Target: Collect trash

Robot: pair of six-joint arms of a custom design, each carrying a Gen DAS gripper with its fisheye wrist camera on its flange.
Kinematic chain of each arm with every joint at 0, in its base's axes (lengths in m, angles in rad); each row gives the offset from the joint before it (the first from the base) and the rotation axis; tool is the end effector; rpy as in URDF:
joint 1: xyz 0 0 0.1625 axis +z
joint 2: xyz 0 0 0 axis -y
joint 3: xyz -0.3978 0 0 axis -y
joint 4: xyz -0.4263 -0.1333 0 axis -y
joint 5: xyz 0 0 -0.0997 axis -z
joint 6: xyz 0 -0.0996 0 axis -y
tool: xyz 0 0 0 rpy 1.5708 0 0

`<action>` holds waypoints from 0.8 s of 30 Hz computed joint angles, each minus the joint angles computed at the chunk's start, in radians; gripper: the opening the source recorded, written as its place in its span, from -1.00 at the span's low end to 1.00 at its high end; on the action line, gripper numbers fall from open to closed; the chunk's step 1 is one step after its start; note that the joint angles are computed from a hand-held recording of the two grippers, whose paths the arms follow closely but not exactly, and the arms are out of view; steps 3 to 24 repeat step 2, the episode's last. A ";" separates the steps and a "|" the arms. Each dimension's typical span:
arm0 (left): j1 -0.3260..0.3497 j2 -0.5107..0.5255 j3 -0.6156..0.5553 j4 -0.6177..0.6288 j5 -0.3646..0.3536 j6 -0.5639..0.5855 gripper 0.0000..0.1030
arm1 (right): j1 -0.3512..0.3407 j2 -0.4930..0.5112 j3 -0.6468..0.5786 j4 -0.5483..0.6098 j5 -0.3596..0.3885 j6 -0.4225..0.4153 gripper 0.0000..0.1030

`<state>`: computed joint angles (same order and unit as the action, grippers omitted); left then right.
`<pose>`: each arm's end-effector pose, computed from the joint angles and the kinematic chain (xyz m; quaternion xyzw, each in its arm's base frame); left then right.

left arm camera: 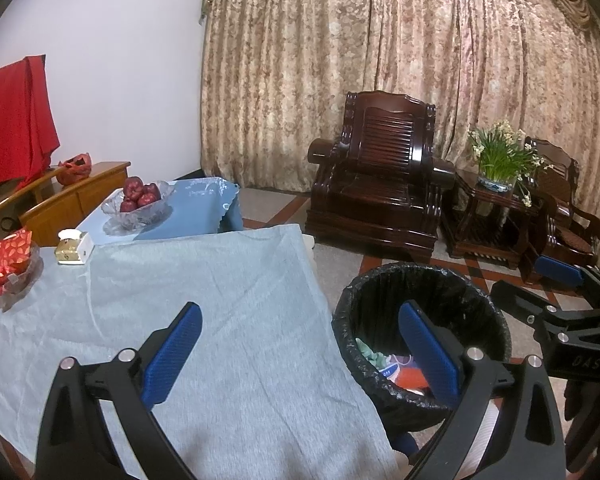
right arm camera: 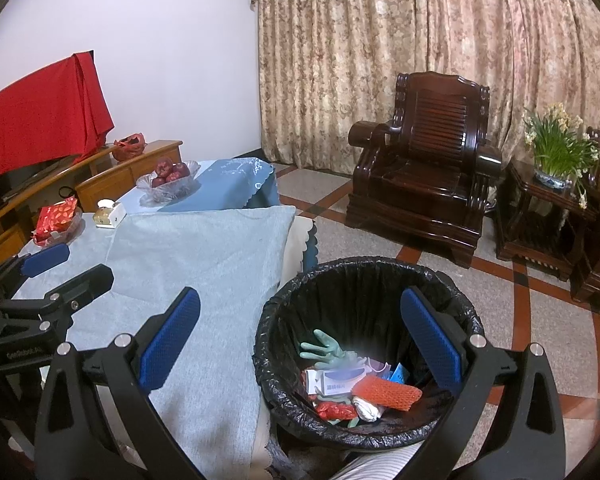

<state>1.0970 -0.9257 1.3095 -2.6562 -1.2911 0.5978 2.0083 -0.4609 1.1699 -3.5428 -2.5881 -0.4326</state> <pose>-0.2093 -0.7607 0.3120 0.4336 0.8241 -0.3315 0.1517 0.3660 -0.6678 0.1410 0.0364 -0.7605 0.5166 0.3918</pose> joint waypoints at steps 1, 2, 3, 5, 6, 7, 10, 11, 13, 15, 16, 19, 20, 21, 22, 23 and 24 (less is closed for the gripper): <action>0.000 0.000 0.003 -0.003 0.001 -0.001 0.88 | 0.000 0.000 0.000 0.000 0.000 0.000 0.89; 0.000 -0.001 0.007 -0.005 0.001 0.000 0.88 | 0.000 -0.001 0.001 0.001 0.001 0.001 0.89; 0.000 -0.001 0.007 -0.005 0.001 0.000 0.88 | 0.000 -0.001 0.001 0.001 0.001 0.001 0.89; 0.000 -0.001 0.007 -0.005 0.001 0.000 0.88 | 0.000 -0.001 0.001 0.001 0.001 0.001 0.89; 0.000 -0.001 0.007 -0.005 0.001 0.000 0.88 | 0.000 -0.001 0.001 0.001 0.001 0.001 0.89; 0.000 -0.001 0.007 -0.005 0.001 0.000 0.88 | 0.000 -0.001 0.001 0.001 0.001 0.001 0.89; 0.000 -0.001 0.007 -0.005 0.001 0.000 0.88 | 0.000 -0.001 0.001 0.001 0.001 0.001 0.89; 0.000 -0.001 0.007 -0.005 0.001 0.000 0.88 | 0.000 -0.001 0.001 0.001 0.001 0.001 0.89; 0.000 -0.001 0.007 -0.005 0.001 0.000 0.88 | 0.000 -0.001 0.001 0.001 0.001 0.001 0.89; 0.000 -0.001 0.007 -0.005 0.001 0.000 0.88 | 0.000 -0.001 0.001 0.001 0.001 0.001 0.89; 0.000 -0.001 0.007 -0.005 0.001 0.000 0.88 | 0.000 -0.001 0.001 0.001 0.001 0.001 0.89; 0.000 -0.001 0.007 -0.005 0.001 0.000 0.88 | 0.000 -0.001 0.001 0.001 0.001 0.001 0.89; 0.000 -0.001 0.007 -0.005 0.001 0.000 0.88 | 0.000 -0.001 0.001 0.001 0.001 0.001 0.89; 0.000 -0.001 0.007 -0.005 0.001 0.000 0.88 | 0.000 -0.001 0.001 0.001 0.001 0.001 0.89; 0.000 -0.001 0.007 -0.005 0.001 0.000 0.88 | 0.000 -0.001 0.001 0.001 0.001 0.001 0.89; 0.000 -0.001 0.007 -0.005 0.001 0.000 0.88 | 0.000 -0.001 0.001 0.001 0.001 0.001 0.89; 0.000 -0.001 0.007 -0.005 0.001 0.000 0.88 | 0.000 -0.001 0.001 0.001 0.001 0.001 0.89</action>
